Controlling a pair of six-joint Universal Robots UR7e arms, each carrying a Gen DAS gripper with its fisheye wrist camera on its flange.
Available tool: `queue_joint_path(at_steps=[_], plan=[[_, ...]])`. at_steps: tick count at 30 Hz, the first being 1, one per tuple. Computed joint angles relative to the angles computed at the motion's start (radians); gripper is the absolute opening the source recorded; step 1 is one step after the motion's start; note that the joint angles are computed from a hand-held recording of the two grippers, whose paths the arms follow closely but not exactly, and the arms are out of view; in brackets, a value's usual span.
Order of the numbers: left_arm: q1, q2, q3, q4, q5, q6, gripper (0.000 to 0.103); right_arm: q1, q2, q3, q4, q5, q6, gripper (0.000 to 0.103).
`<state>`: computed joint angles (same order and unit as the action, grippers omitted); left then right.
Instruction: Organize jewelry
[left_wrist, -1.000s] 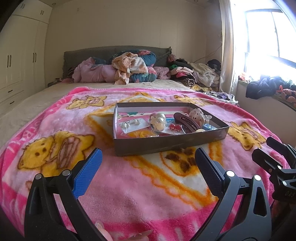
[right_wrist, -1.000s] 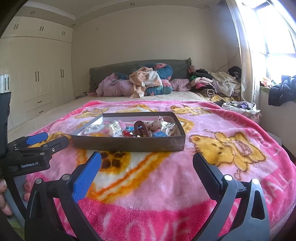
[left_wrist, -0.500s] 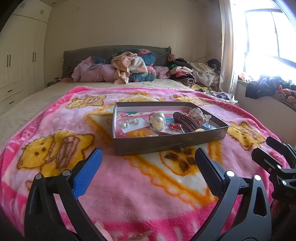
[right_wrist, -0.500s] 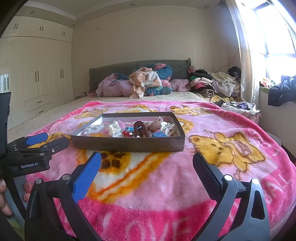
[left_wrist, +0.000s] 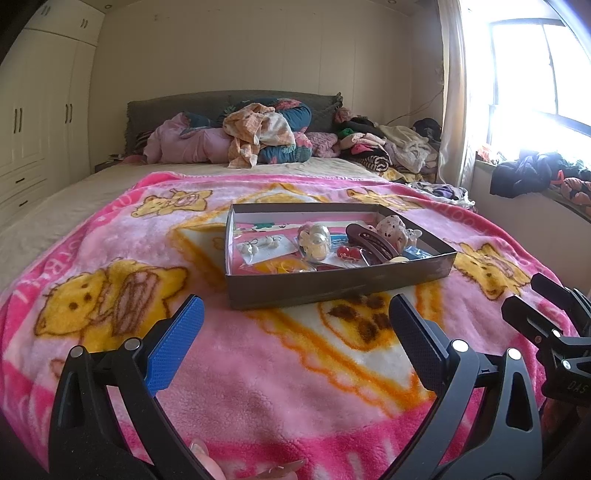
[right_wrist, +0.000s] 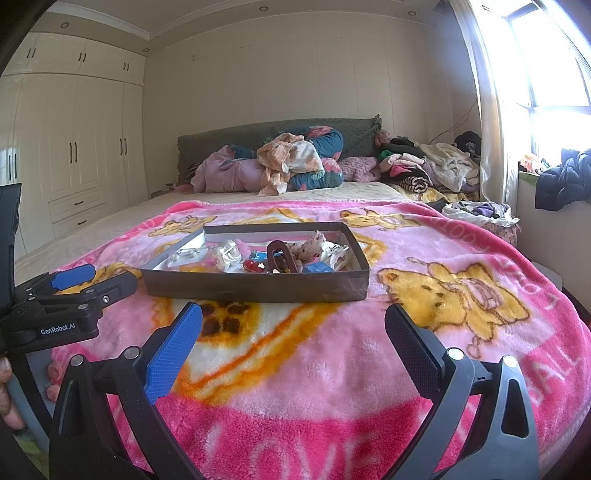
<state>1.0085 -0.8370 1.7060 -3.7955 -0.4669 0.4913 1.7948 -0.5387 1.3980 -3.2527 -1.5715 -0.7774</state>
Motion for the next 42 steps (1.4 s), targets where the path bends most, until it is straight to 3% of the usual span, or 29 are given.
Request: queue_joint_path(at_steps=[42], plan=[[-0.001, 0.007, -0.008, 0.007, -0.002, -0.007, 0.092, 0.000, 0.000, 0.000, -0.001, -0.001, 0.001, 0.096]])
